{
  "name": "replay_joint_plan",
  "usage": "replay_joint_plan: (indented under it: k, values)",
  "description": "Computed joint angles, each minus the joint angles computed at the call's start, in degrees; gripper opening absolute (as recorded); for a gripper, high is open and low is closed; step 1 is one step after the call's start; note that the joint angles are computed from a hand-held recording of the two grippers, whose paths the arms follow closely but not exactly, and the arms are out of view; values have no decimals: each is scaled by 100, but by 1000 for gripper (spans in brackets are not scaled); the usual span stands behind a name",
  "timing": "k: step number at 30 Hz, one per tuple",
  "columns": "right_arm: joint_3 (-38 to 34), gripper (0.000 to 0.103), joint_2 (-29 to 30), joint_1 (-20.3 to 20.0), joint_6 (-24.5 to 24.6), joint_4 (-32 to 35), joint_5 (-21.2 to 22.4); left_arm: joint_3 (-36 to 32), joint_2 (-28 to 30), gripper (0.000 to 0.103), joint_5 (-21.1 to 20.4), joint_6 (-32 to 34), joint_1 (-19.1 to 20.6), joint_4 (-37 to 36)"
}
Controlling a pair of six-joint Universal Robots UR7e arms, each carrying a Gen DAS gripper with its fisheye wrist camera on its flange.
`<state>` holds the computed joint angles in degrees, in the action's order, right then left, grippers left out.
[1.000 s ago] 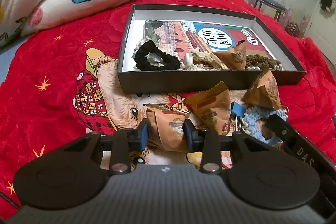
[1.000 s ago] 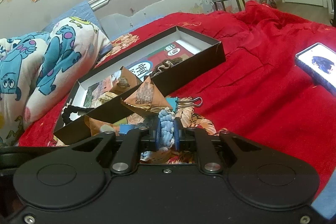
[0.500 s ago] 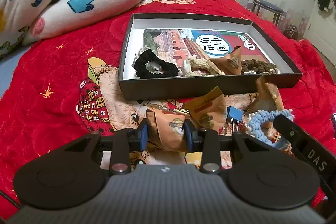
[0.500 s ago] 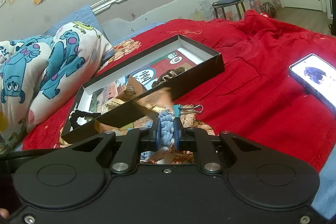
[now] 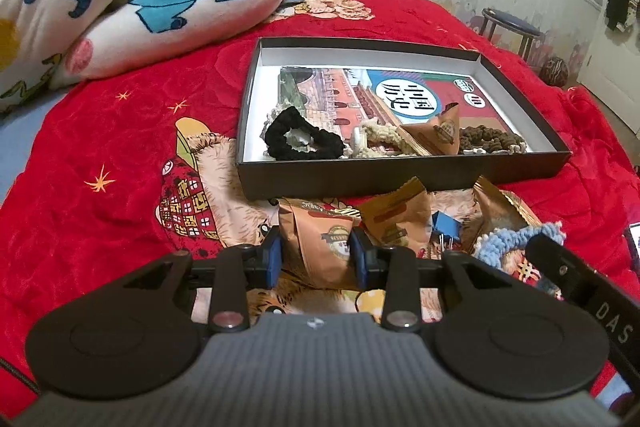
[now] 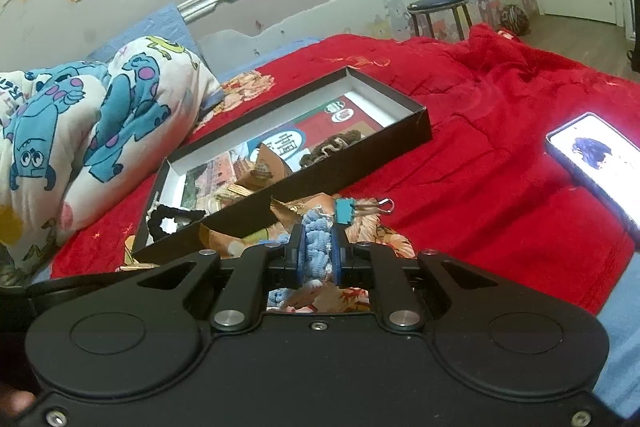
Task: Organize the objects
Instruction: 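Lift the blue ring with the right tool while the left lifts the tan packet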
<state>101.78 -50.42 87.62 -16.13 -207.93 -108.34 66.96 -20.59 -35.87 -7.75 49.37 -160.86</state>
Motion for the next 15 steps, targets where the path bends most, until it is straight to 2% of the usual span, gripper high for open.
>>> replay_joint_plan:
  k: [6,15]
  values:
    - [141,13,-75,-9,176,350,-372,31,-40,39,-43,-108,20,152]
    - [305,13,-174,15,167,148,-48,77,-62,39,45,-76,-9,54]
